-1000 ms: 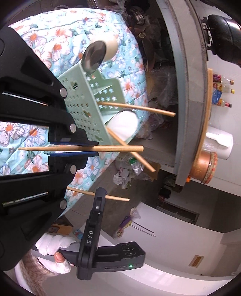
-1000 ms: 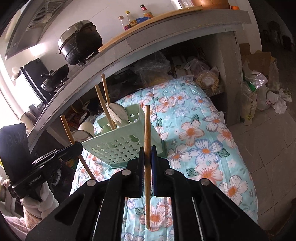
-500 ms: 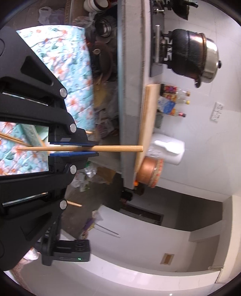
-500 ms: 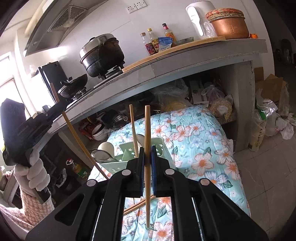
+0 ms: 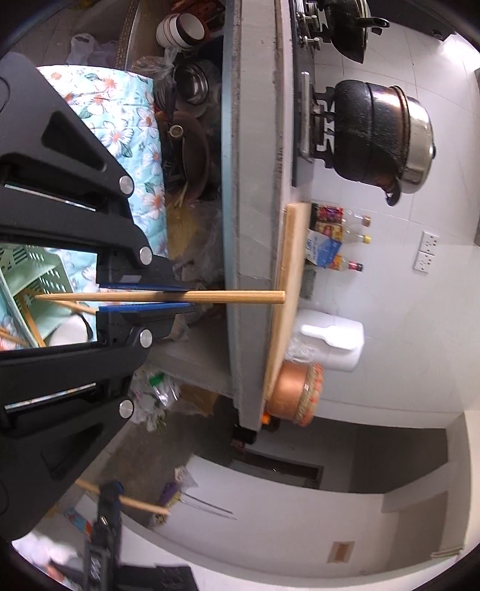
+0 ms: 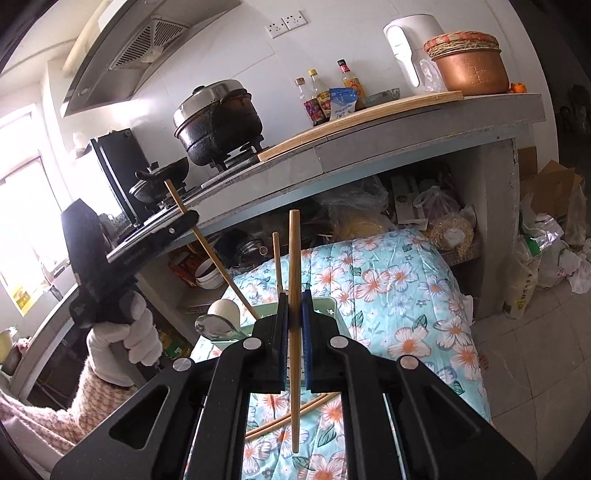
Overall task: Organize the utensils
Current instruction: 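Raise both chopsticks above the green basket with both grippers, then open both grippers to drop the chopsticks into the green basket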
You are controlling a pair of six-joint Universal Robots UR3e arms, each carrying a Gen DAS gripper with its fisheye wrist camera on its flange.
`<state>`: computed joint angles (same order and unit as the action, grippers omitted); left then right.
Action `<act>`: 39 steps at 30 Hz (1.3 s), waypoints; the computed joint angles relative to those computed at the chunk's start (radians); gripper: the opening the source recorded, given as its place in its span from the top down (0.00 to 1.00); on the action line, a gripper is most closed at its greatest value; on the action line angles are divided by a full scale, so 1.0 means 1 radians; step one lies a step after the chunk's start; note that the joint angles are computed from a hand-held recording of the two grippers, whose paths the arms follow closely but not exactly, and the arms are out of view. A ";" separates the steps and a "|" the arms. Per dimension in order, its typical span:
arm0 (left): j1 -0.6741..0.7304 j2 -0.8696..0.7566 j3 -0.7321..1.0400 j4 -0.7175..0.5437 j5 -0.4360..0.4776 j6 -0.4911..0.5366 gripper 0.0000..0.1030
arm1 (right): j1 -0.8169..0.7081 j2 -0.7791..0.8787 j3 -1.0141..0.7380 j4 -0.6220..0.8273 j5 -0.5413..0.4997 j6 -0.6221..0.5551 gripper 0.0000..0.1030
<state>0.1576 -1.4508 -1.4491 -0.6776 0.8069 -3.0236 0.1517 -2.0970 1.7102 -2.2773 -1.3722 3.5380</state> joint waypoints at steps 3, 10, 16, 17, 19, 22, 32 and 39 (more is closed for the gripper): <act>-0.024 -0.020 -0.026 0.014 0.045 0.007 0.95 | -0.020 -0.005 -0.018 0.012 0.025 -0.013 0.93; 0.001 0.002 -0.088 0.011 0.046 0.012 0.73 | -0.044 0.024 -0.100 -0.013 0.091 -0.043 0.93; 0.035 0.054 -0.136 0.018 0.038 0.007 0.60 | -0.018 0.140 -0.248 -0.049 0.111 -0.069 0.93; 0.046 0.068 -0.144 0.013 0.032 0.005 0.58 | -0.008 0.168 -0.281 -0.055 0.105 -0.076 0.93; 0.080 0.109 -0.174 0.011 0.010 0.000 0.50 | 0.008 0.218 -0.336 -0.077 0.098 -0.089 0.93; 0.155 0.193 -0.230 -0.015 -0.049 0.013 0.41 | 0.031 0.297 -0.417 -0.107 0.079 -0.101 0.93; 0.608 0.584 -0.308 -0.944 -0.373 0.651 0.23 | 0.143 0.540 -0.543 -0.199 -0.085 -0.160 0.93; 0.869 0.693 -0.239 -1.602 -0.309 1.143 0.22 | 0.216 0.616 -0.476 -0.231 -0.204 -0.215 0.92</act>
<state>1.0270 -0.7578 -1.6884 -2.2794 0.4982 -1.8806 0.3679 -1.4811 1.2338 -2.5079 -1.5767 3.3233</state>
